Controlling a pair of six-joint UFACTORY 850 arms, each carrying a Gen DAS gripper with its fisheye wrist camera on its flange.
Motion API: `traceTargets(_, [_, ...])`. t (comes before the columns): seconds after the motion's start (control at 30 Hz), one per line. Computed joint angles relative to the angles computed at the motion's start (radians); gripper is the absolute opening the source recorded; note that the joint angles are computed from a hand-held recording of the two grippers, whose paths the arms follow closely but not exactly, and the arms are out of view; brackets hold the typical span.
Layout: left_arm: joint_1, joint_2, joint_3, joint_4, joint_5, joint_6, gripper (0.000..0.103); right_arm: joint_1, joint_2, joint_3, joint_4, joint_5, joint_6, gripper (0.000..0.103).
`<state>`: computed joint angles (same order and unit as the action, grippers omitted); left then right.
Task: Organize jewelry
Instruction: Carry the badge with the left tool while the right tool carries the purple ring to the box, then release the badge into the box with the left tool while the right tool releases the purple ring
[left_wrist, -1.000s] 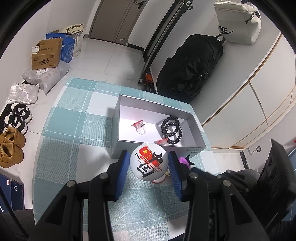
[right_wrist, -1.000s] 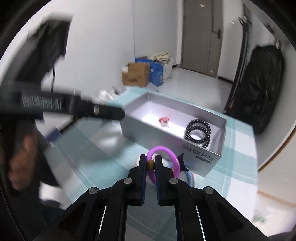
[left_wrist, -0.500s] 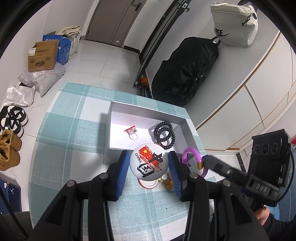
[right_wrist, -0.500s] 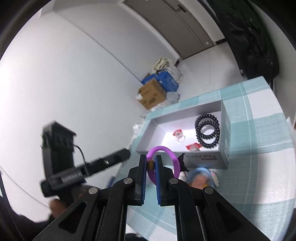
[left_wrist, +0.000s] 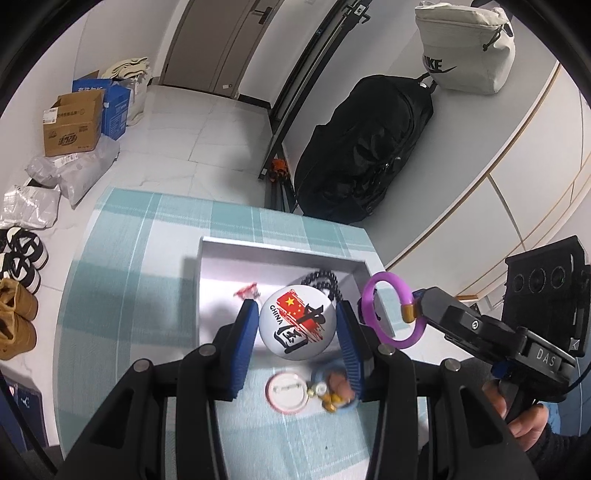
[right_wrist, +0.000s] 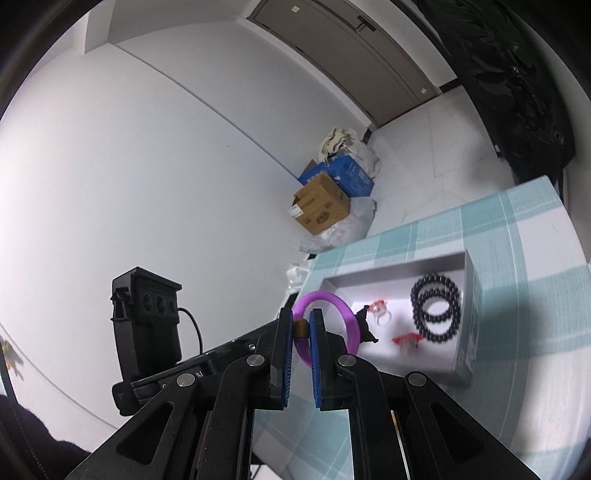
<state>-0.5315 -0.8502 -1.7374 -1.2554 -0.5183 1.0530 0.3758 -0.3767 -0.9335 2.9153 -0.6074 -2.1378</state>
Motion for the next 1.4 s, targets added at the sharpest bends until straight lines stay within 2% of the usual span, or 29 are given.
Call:
traceTargets(0.43, [-0.010, -0.140, -0.231, 0.236, -0.047, -0.224, 0.037, -0.068, -0.084, -0.097, -0.083, 0.037, 0.058, 0.008])
traceTargets(0.67, [-0.010, -0.190, -0.304, 0.309, -0.093, -0.315, 0.037, -0.070, -0.103, -0.115, -0.071, 0.097, 0.040, 0.009])
traceTargets(0.77, [-0.002, -0.234, -0.376, 0.355, -0.174, -0.400, 0.038, -0.068, -0.113, -0.136, -0.069, 0.142, 0.032, 0.013])
traceTargets(0.8, [-0.001, -0.240, -0.386, 0.357, -0.186, -0.407, 0.038, -0.066, -0.114, -0.138, -0.055, 0.150, 0.018, 0.015])
traceTargets(0.87, [0.003, -0.235, -0.377, 0.344, -0.195, -0.396, 0.057, -0.063, -0.110, -0.133, -0.025, 0.159, -0.005, 0.033])
traceTargets(0.9, [0.007, -0.226, -0.361, 0.309, -0.198, -0.363, 0.059, -0.063, -0.106, -0.127, -0.019, 0.153, -0.013, 0.038])
traceTargets(0.97, [0.010, -0.209, -0.333, 0.272, -0.195, -0.325, 0.060, -0.061, -0.096, -0.113, -0.011, 0.136, -0.027, 0.046])
traceTargets(1.1, [0.011, -0.178, -0.281, 0.247, -0.162, -0.296, 0.060, -0.059, -0.074, -0.085, 0.007, 0.108, -0.041, 0.050])
traceTargets(1.2, [0.009, -0.155, -0.246, 0.230, -0.135, -0.269, 0.060, -0.058, -0.066, -0.077, -0.010, 0.119, -0.027, 0.058])
traceTargets(1.23, [0.006, -0.152, -0.241, 0.233, -0.126, -0.267, 0.060, -0.056, -0.068, -0.086, -0.021, 0.146, -0.023, 0.061])
traceTargets(1.3, [0.002, -0.144, -0.227, 0.247, -0.103, -0.276, 0.060, -0.035, -0.070, -0.116, 0.048, 0.267, -0.140, 0.064])
traceTargets(1.4, [0.002, -0.130, -0.201, 0.237, -0.096, -0.272, 0.060, -0.008, -0.061, -0.118, 0.191, 0.299, -0.335, 0.070])
